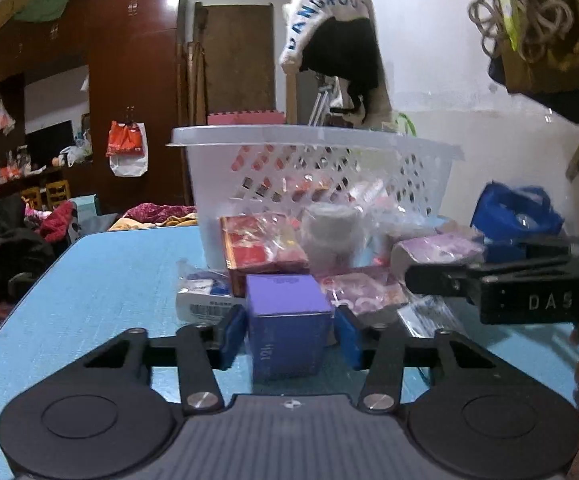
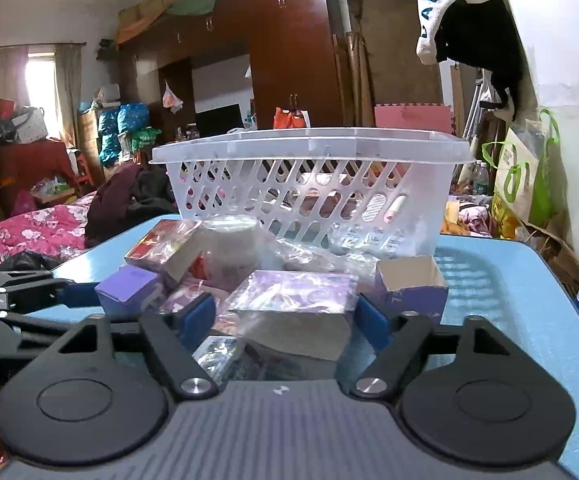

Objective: Organize objects
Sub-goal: 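Move left tool to the small purple box and close on it, then lift purple box into basket with left tool while right tool drops foil-wrapped box in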

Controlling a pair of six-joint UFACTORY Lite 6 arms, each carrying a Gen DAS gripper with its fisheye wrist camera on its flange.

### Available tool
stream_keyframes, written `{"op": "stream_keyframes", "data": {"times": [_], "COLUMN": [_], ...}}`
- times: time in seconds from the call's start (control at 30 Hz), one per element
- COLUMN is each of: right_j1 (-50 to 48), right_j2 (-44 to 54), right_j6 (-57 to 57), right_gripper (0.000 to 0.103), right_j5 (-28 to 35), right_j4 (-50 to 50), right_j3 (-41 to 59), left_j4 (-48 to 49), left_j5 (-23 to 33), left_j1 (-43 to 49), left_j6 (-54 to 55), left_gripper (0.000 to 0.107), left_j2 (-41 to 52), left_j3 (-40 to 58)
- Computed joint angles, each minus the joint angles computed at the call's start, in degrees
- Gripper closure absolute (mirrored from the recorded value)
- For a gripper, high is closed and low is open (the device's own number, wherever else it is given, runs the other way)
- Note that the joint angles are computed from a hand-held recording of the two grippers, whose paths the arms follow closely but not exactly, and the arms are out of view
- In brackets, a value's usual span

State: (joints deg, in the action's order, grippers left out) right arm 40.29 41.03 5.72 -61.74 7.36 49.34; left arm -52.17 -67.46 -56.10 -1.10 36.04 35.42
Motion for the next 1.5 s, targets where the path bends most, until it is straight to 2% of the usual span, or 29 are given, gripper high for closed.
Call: {"op": "stream_keyframes", "data": {"times": [0.33, 0.67, 0.83, 0.97, 1.1, 1.2, 1.27, 1.37, 1.47, 1.5], "right_j1": [-1.03, 1.56, -0.71, -2.64, -6.51, -9.62, -10.84, -12.26, -11.81, -11.67], "right_j2": [-0.18, -2.70, -8.01, -15.36, -21.78, -20.83, -17.50, -10.80, -4.54, -2.95], "right_j6": [2.69, -1.05, 1.30, 0.88, 1.39, 3.65, 4.82, 9.36, 7.79, 6.87], "right_gripper": [0.032, 0.032, 0.032, 0.032, 0.032, 0.032, 0.032, 0.032, 0.028, 0.021], "right_j5": [-1.95, -6.97, -11.16, -10.26, -0.75, 10.51, 17.33, 26.45, 33.05, 34.22], "right_j4": [-2.42, 2.41, -0.75, -3.70, -8.94, -13.42, -15.12, -20.18, -19.89, -18.89], "right_j3": [-1.08, -5.78, -11.68, -14.83, -9.86, 0.97, 9.65, 22.32, 31.39, 33.37], "left_j4": [-1.53, -0.33, -1.64, 0.78, 8.30, 14.17, 16.56, 20.22, 26.61, 28.76], "left_j5": [-6.20, -10.50, -14.62, -13.64, -7.13, 3.37, 10.96, 22.82, 28.29, 28.93], "left_j1": [-2.44, -2.89, -5.47, -4.28, 3.25, 11.67, 16.64, 23.75, 28.15, 29.20], "left_j6": [-2.00, -5.03, -6.13, -3.12, 3.81, 8.91, 10.47, 9.15, 2.43, -0.46], "left_gripper": [0.060, 0.060, 0.060, 0.060, 0.060, 0.060, 0.060, 0.060, 0.056, 0.053], "left_j2": [-2.78, -4.87, -6.67, -14.26, -26.93, -31.03, -28.92, -20.22, -13.81, -12.16], "left_j3": [-5.39, -9.79, -12.45, -14.64, -14.24, -6.55, 1.03, 14.94, 21.79, 23.06]}}
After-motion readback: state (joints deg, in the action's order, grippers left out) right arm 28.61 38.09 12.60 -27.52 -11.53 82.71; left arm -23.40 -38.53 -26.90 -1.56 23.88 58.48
